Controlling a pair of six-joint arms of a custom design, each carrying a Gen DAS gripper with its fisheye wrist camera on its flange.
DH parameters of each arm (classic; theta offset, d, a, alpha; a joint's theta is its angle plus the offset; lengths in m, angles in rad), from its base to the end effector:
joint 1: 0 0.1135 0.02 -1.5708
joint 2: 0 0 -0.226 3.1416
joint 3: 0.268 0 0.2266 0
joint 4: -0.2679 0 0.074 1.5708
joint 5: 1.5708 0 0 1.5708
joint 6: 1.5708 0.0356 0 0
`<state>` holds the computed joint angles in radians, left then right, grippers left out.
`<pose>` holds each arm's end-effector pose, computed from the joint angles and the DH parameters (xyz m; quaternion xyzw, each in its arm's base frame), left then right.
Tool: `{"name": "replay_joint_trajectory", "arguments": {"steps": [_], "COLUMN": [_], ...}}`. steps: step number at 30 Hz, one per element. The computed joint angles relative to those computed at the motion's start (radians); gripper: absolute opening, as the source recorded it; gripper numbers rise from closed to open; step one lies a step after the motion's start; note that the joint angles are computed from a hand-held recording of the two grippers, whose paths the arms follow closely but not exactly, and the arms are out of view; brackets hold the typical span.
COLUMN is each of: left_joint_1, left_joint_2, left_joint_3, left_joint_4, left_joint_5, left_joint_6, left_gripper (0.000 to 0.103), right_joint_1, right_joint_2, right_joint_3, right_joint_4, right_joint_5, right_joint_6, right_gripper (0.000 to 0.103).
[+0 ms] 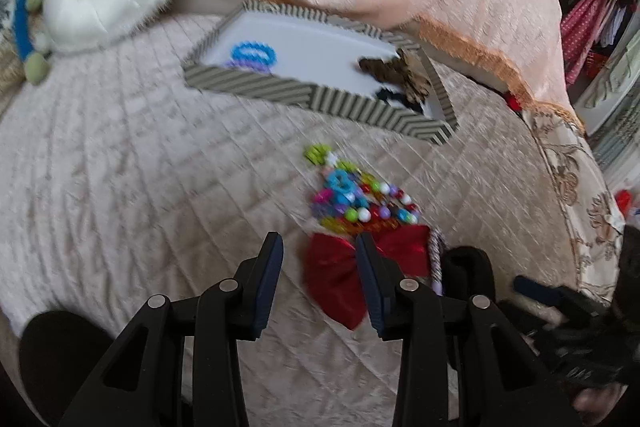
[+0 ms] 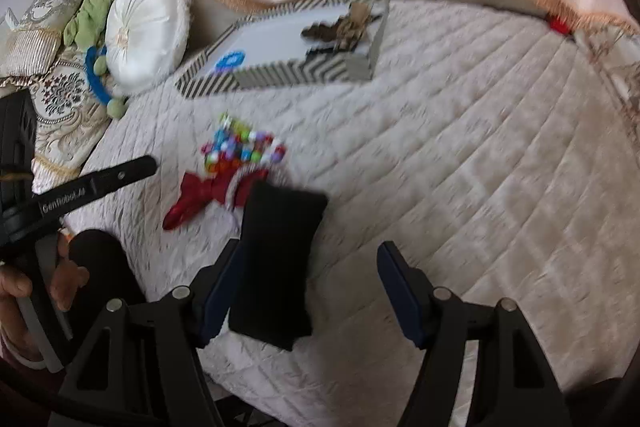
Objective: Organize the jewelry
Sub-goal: 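Grasp the red bow with the left tool while the right tool grasps the black velvet scrunchie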
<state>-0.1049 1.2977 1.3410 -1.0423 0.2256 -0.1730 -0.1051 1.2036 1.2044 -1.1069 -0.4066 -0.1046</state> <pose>0.2315 -0.0324 0.3091 -0.0007 0.9538 -0.1458 0.2626 0.2055 -0.0075 0.2892 -0.0463 0.9531 0.1718 0.2449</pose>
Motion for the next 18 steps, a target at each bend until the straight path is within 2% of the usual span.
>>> {"name": "replay_joint_trajectory", "arguments": {"steps": [3, 4, 5, 6, 7, 9, 12, 16, 17, 18], "left_joint_1": [-0.014, -0.020, -0.028, -0.031, -0.040, -0.059, -0.103, -0.128, -0.125, -0.118], "left_joint_2": [-0.004, -0.007, -0.010, -0.005, 0.000, 0.010, 0.027, 0.034, 0.032, 0.026], "left_joint_3": [-0.019, -0.026, -0.035, -0.035, -0.039, -0.047, -0.062, -0.102, -0.113, -0.128], "left_joint_4": [0.009, 0.016, 0.023, 0.025, 0.029, 0.043, 0.052, 0.083, 0.095, 0.114], "left_joint_5": [0.024, 0.025, 0.030, 0.034, 0.035, 0.019, -0.041, -0.060, -0.057, -0.048], "left_joint_6": [0.003, 0.006, 0.012, 0.016, 0.020, 0.032, 0.050, 0.054, 0.056, 0.057], "left_gripper": [0.030, 0.035, 0.036, 0.037, 0.037, 0.038, 0.038, 0.038, 0.036, 0.018], "right_joint_1": [0.059, 0.073, 0.088, 0.094, 0.096, 0.087, 0.047, -0.033, -0.047, -0.060], "right_joint_2": [-0.002, -0.006, -0.015, -0.018, -0.020, -0.038, -0.058, -0.035, -0.022, -0.011], "right_joint_3": [-0.057, -0.076, -0.102, -0.110, -0.116, -0.115, -0.080, -0.016, -0.003, 0.010], "right_joint_4": [0.035, 0.057, 0.088, 0.097, 0.103, 0.112, 0.106, 0.086, 0.082, 0.078], "right_joint_5": [-0.011, -0.014, -0.012, -0.011, -0.015, -0.008, 0.006, -0.003, -0.012, -0.022], "right_joint_6": [0.014, 0.020, 0.034, 0.039, 0.043, 0.033, 0.015, -0.011, -0.014, -0.016], "right_gripper": [0.071, 0.067, 0.057, 0.028, 0.020, 0.015, 0.015, 0.015, 0.015, 0.015]}}
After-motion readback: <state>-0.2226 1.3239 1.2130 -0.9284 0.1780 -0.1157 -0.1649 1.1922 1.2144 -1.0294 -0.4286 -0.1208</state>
